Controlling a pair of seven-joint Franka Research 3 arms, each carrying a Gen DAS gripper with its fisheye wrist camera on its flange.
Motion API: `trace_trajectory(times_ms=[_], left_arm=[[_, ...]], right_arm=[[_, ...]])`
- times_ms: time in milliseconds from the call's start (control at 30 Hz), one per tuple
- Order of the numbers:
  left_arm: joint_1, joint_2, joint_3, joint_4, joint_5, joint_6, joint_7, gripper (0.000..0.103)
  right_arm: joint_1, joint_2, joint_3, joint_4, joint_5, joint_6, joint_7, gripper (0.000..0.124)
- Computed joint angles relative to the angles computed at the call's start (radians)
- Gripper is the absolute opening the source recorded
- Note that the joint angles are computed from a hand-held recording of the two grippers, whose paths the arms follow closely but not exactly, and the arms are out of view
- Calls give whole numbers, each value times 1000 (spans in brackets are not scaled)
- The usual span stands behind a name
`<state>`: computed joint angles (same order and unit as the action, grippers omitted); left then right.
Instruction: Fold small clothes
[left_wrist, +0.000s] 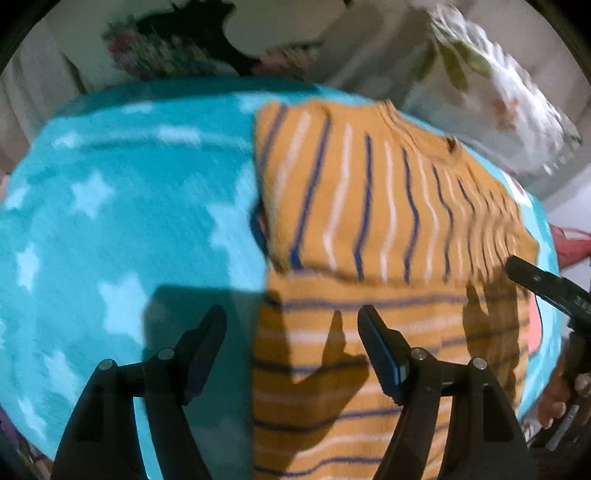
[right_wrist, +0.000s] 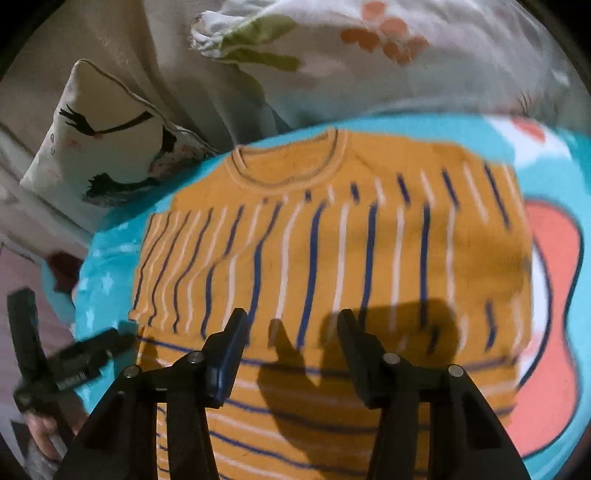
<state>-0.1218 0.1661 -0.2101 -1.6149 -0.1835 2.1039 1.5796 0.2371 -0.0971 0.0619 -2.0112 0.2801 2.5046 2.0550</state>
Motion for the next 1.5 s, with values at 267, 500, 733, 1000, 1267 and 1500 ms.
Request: trace_trajectory(times_ms=[267, 500, 733, 1000, 1267, 1500], left_arm=[[19, -111, 11, -183, -137, 46, 196, 77], [15, -179, 37, -256, -184, 30, 215, 84], [-14, -335, 57, -432, -154, 71, 124, 85], [-62, -583, 73, -676, -75, 124, -49, 75], [-117, -767, 144, -825, -83, 147, -167, 64], [-158, -817, 222, -897, -162, 176, -127, 71]], right_arm=[[8, -149, 56, -219, -95, 12, 219, 55], [-2, -270, 92, -361, -86, 98, 340, 55], [17, -297, 99, -369, -130, 65, 302, 57], [132, -545, 44, -621, 76, 165, 132, 58], [113, -881, 62, -797, 164, 3, 151, 58], [88, -1065, 74, -911, 180, -80, 223, 62]])
